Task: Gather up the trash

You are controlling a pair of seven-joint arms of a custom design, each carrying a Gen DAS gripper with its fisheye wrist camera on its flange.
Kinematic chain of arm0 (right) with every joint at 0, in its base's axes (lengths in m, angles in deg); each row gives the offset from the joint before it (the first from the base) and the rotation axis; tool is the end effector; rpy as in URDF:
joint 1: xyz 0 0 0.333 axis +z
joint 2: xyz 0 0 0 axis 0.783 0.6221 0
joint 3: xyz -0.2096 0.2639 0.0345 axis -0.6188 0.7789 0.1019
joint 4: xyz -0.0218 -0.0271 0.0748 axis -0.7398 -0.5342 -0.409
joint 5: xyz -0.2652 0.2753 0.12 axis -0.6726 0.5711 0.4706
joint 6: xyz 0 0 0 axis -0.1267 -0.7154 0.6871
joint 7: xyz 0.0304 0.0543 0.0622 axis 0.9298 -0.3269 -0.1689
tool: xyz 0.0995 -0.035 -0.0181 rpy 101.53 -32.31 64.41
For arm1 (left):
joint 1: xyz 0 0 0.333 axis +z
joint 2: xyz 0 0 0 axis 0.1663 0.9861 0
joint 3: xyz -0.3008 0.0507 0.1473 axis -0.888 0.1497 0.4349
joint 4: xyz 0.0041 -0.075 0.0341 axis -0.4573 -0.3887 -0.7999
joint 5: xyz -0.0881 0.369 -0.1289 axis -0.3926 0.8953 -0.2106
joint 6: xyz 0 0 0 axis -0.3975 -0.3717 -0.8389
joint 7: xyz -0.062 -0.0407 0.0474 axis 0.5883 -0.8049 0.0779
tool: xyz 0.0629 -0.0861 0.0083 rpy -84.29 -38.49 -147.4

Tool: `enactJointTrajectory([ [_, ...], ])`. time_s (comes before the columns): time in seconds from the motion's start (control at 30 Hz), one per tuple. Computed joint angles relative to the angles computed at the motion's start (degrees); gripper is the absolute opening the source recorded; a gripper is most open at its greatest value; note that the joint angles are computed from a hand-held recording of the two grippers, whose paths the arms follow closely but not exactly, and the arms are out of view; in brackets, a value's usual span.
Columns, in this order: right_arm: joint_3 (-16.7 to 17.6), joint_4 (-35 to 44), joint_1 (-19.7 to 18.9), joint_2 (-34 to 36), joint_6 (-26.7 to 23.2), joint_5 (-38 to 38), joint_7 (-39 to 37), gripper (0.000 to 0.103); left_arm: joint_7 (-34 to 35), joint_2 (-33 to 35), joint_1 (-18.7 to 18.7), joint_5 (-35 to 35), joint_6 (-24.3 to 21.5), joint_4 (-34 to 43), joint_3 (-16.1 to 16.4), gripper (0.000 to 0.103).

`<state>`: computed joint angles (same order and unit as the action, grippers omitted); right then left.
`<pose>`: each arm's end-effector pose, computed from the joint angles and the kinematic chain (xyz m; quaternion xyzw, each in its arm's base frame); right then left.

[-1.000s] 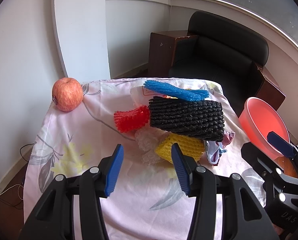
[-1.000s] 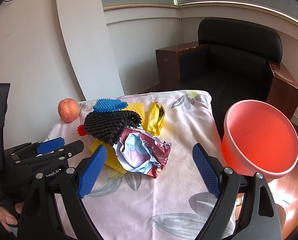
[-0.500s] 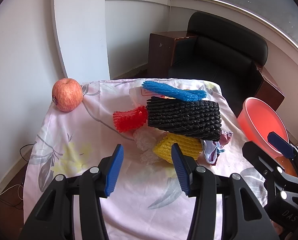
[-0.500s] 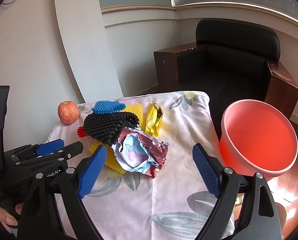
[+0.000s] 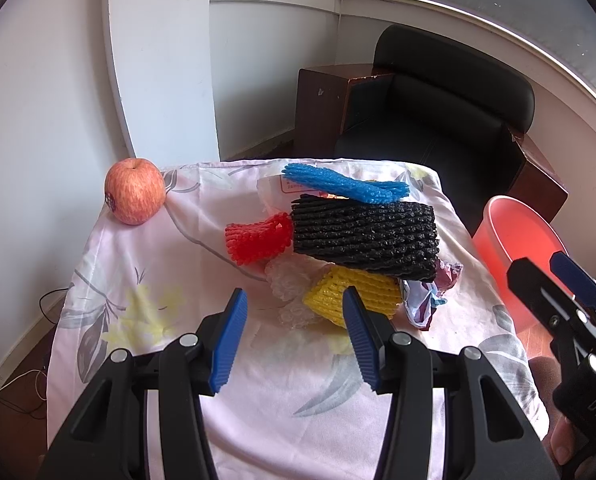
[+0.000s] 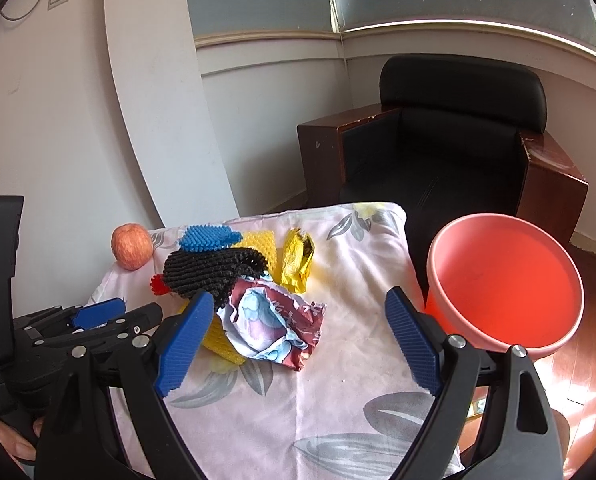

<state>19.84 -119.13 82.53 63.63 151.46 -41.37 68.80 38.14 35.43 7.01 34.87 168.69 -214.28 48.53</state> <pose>0.4364 0.1571 0.5278 -0.7394 0.4865 -0.2154 0.4126 0.4028 -0.1465 0.5066 -0.7480 0.5551 -0.2391 0.2741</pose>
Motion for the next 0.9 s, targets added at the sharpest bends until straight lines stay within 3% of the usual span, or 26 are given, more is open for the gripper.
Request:
enactJointTrajectory([
  [0.23, -2.47, -1.18, 3.14, -0.46, 6.3, -1.19, 1.49, 0.088, 0.3, -0.12, -0.36, -0.41, -0.38, 0.23, 0.18, 0.049],
  [0.9, -4.58, -2.08, 3.97, -0.67, 7.19, -8.49, 8.36, 0.088, 0.07, -0.57, -0.63, -0.31, -0.98, 0.47, -0.07, 0.049],
])
